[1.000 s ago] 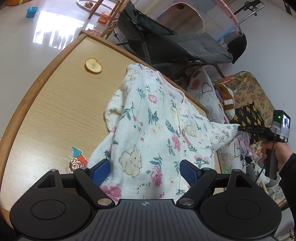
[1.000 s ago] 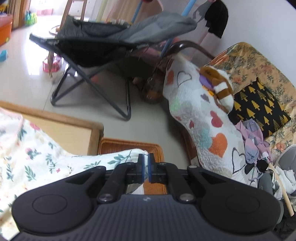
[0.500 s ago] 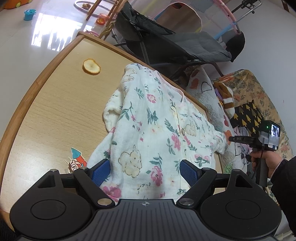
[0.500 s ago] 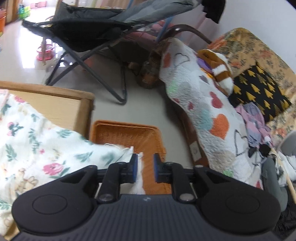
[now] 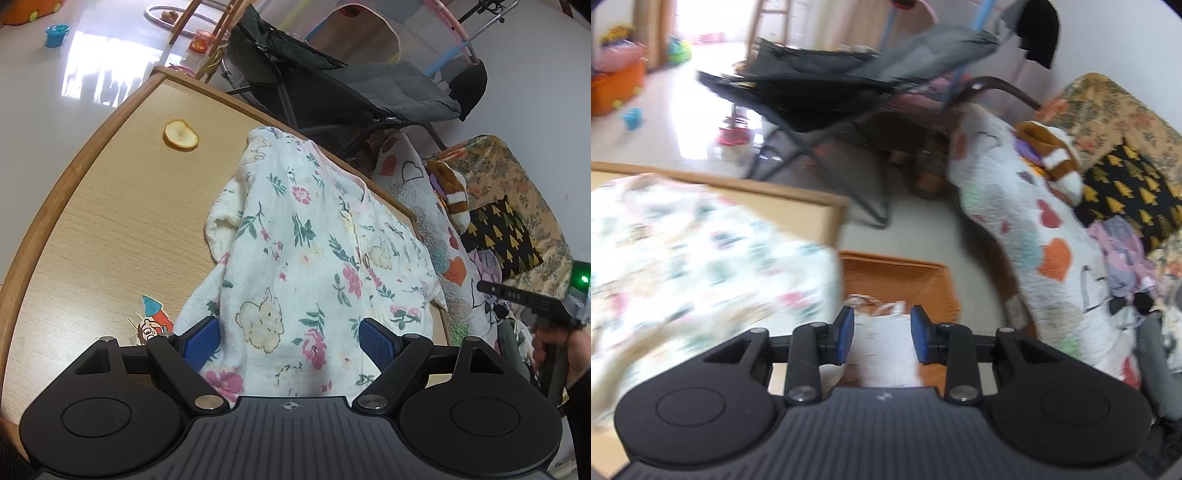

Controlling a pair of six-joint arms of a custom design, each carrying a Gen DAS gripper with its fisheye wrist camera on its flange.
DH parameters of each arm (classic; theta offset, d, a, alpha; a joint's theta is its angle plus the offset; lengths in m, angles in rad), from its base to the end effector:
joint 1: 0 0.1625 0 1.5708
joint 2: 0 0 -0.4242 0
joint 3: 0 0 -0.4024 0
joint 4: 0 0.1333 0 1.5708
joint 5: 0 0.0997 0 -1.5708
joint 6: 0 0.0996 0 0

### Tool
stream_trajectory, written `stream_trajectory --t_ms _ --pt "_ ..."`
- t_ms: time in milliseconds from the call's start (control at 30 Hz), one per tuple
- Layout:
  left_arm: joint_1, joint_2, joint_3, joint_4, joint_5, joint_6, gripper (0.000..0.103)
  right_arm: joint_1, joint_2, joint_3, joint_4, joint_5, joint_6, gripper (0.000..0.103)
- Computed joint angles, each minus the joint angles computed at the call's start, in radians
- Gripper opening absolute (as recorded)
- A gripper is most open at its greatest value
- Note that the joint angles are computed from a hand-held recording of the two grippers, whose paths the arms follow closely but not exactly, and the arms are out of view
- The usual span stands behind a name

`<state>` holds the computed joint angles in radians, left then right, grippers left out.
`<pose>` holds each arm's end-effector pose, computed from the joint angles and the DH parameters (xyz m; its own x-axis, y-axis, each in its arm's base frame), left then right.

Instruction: Fold clothes

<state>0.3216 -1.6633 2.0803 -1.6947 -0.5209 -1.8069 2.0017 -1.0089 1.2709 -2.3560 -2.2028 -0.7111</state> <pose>-0.3194 -0.3380 0.3456 -0.9019 -0.4232 -0.0867 -0.1342 0.4653 -0.8749 0.3772 -0.6423 0.3975 -0.4127 -0.5658 0.7138 -0.8331 0.5514 -0.0446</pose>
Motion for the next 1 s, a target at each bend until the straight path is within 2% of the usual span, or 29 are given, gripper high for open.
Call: stream_trajectory --t_ms 200,333,467,633,800,933,1000 --pt "-0.003 0.002 -0.002 0.010 0.001 -0.003 0.083 0.021 -0.121 0.135 0.172 0.077 0.098 0.033" --pt "-0.003 0.004 -0.007 0.015 0.000 -0.005 0.083 0.027 -0.160 0.193 0.238 0.119 0.197 0.033" --pt "-0.003 0.003 -0.007 0.015 -0.001 -0.001 0.083 0.035 -0.174 0.227 0.241 0.156 0.246 0.033" --pt "-0.001 -0.006 0.001 0.012 -0.001 0.005 0.083 0.041 -0.184 0.263 0.246 0.164 0.263 0.031" --pt "0.005 -0.006 0.000 0.003 0.000 0.012 0.083 0.035 -0.184 0.280 0.227 0.176 0.285 0.025" --pt "0.006 -0.012 0.005 -0.011 -0.002 0.009 0.083 0.036 -0.181 0.281 0.229 0.179 0.291 0.008" --pt "0.006 -0.015 0.008 -0.018 -0.002 0.002 0.083 0.040 -0.182 0.280 0.233 0.174 0.286 0.005"
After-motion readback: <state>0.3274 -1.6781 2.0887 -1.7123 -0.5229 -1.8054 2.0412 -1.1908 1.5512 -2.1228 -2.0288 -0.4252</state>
